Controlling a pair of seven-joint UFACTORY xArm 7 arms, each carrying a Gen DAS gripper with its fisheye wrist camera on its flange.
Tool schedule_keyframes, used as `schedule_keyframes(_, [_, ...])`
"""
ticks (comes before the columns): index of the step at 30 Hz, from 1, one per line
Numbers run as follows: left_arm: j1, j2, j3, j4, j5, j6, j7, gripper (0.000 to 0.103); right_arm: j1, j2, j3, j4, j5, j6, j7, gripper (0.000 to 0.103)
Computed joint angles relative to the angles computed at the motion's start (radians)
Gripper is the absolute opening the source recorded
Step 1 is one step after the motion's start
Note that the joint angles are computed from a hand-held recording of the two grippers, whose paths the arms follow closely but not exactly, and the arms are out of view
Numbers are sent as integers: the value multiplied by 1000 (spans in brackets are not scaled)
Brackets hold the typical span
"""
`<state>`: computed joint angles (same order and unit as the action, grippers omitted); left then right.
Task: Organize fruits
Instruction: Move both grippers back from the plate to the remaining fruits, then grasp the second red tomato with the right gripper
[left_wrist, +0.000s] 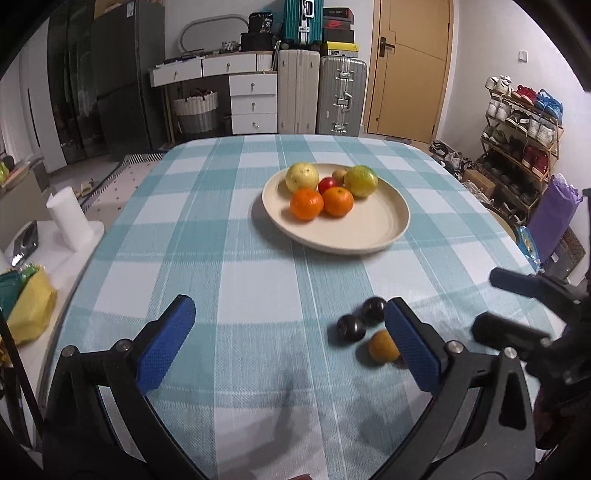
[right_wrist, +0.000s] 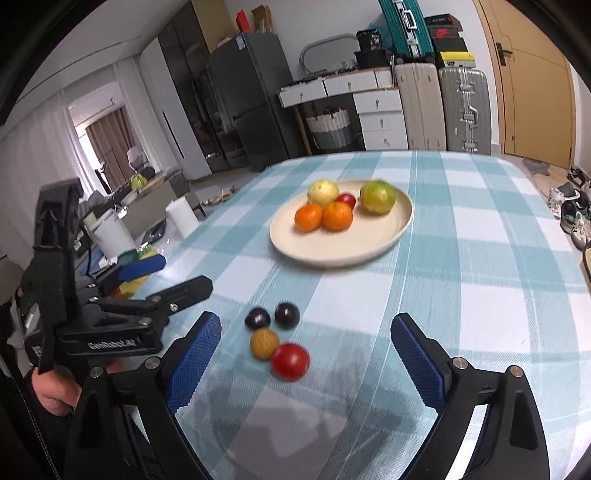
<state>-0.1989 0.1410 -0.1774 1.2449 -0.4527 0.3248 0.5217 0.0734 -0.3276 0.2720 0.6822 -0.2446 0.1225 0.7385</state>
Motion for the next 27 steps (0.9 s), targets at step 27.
schedule_keyframes(27, [12, 21, 13, -30, 38, 35, -56, 102, 192, 142, -131, 36, 229, 11, -273, 71])
